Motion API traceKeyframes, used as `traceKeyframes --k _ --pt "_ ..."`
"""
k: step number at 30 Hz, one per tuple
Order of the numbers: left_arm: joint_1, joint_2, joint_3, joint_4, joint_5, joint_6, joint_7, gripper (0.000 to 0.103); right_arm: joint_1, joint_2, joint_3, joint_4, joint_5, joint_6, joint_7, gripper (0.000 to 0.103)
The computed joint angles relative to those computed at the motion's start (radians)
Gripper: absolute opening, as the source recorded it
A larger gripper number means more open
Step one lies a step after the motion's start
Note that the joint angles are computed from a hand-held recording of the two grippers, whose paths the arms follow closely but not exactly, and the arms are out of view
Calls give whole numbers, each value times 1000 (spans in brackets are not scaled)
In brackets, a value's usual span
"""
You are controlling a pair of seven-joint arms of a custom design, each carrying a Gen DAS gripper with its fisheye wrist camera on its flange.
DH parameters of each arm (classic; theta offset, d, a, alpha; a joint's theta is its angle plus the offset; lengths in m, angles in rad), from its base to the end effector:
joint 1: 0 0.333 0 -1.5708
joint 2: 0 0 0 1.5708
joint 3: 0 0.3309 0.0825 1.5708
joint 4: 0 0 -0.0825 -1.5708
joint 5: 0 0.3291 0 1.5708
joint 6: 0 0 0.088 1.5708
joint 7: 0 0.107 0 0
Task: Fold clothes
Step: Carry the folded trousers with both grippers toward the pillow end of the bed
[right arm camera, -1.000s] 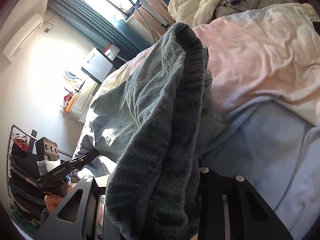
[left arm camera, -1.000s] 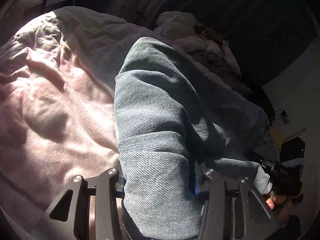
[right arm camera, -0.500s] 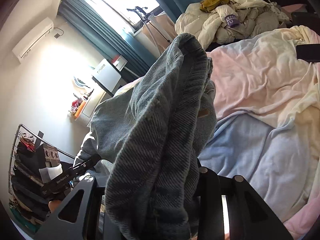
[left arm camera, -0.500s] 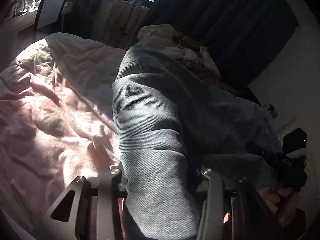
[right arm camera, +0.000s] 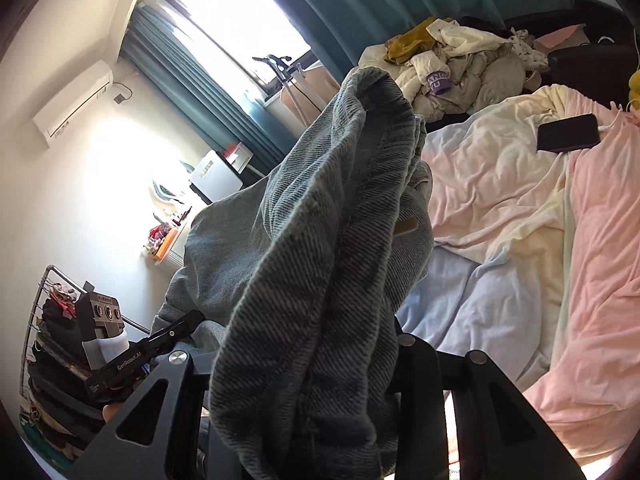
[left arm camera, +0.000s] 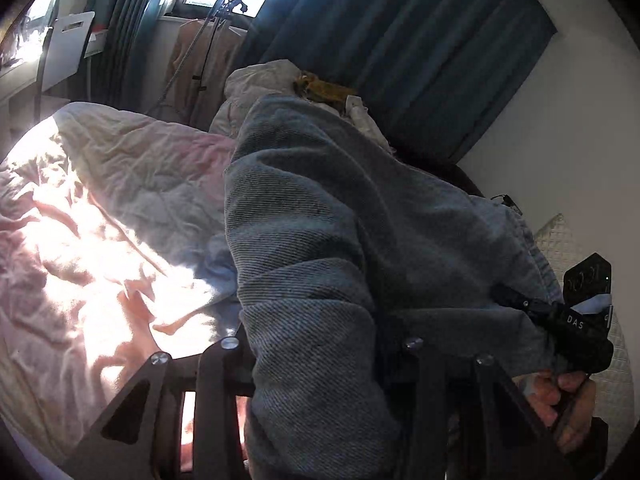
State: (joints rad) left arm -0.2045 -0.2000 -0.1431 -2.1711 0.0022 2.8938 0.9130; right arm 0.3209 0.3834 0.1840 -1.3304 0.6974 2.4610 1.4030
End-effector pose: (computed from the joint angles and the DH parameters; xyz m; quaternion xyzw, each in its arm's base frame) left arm 0.4577 -0.1733 0.6259 -0.7202 0.5327 -0.4226 0.1374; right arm 0.6034 0.2995 0.6281 -0.6962 0.5411 0.0675 0.4668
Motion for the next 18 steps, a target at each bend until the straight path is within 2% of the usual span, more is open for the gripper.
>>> traceKeyframes --k 3,5,9,15,18 --pt "-34 29 -4 37 -31 11 26 41 -26 -41 -16 -31 6 4 -17 29" --pt "-50 109 0 142 -66 -6 80 41 -46 -97 -31 -76 11 5 -23 29" --pt "-48 239 -54 286 -89 2 129 41 -89 -200 -68 -172 41 12 -46 29" --pt "-59 510 -156 628 -81 -83 181 41 -148 -313 -140 -289 42 30 -55 29" --pt "-101 667 -189 852 -52 -169 201 41 -182 -350 -175 -336 39 37 -58 29"
